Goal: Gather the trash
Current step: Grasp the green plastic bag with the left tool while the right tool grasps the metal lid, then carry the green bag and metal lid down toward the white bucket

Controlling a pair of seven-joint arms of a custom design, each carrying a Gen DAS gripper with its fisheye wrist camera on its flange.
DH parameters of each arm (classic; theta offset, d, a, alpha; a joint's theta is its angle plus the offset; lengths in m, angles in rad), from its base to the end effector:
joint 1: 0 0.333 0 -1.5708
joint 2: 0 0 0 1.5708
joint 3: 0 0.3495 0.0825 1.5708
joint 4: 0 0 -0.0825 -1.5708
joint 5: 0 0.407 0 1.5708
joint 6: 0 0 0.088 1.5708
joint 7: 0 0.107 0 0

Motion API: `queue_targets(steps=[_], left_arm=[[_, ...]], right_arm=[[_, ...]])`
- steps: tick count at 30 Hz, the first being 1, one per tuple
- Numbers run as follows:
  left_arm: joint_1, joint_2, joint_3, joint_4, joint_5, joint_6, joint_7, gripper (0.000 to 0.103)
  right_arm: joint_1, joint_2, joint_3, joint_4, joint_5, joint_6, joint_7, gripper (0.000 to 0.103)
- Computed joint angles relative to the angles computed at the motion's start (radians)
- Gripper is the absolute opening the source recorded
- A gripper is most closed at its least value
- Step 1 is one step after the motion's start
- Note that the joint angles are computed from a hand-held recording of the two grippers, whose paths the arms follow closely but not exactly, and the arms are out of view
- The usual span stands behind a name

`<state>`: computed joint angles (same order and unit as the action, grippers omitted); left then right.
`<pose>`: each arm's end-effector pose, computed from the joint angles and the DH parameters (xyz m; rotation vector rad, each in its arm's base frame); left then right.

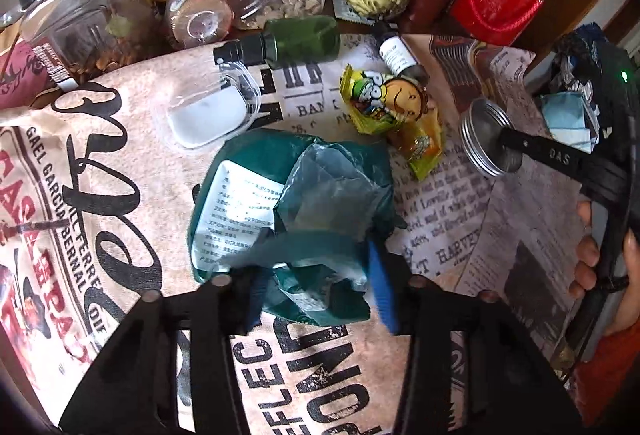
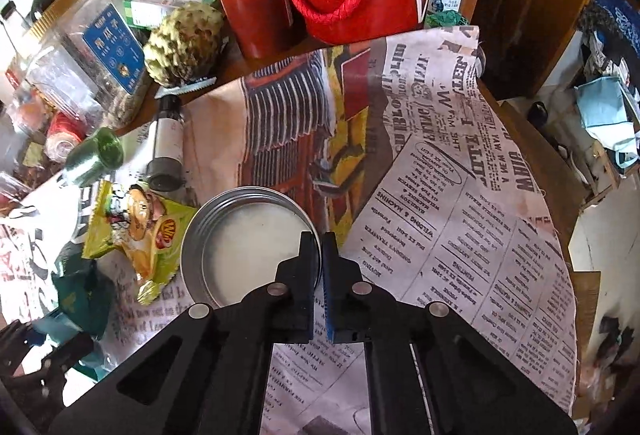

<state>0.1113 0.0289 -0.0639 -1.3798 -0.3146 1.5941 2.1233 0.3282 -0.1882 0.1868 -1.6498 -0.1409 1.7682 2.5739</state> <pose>0.5871 -0.0039 0.7433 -1.5327 2.6652 -0.5681 0.4600 0.2606 0.7420 -1.4697 2.4207 -0.2635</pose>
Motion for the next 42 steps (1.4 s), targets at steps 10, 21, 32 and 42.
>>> queue_targets(steps=[10,21,32,42], left_arm=[[0.001,-0.071,0.013,0.003,-0.017,0.000,-0.035,0.018],[-0.041,-0.256,0.065,-0.052,-0.053,0.117,-0.180,0.016],[-0.126,-0.461,0.157,-0.106,-0.028,0.209,-0.284,0.015],[-0.192,-0.565,0.286,-0.098,-0.033,0.133,-0.226,0.015]], right_arm=[[-0.018,-0.096,0.022,0.020,-0.011,-0.016,-0.034,0.003],[-0.046,-0.173,0.051,0.086,-0.029,0.024,-0.192,0.003],[-0.091,-0.264,0.112,0.133,-0.022,0.056,-0.308,0.003],[-0.129,-0.275,0.256,0.241,-0.059,-0.014,-0.212,0.003]])
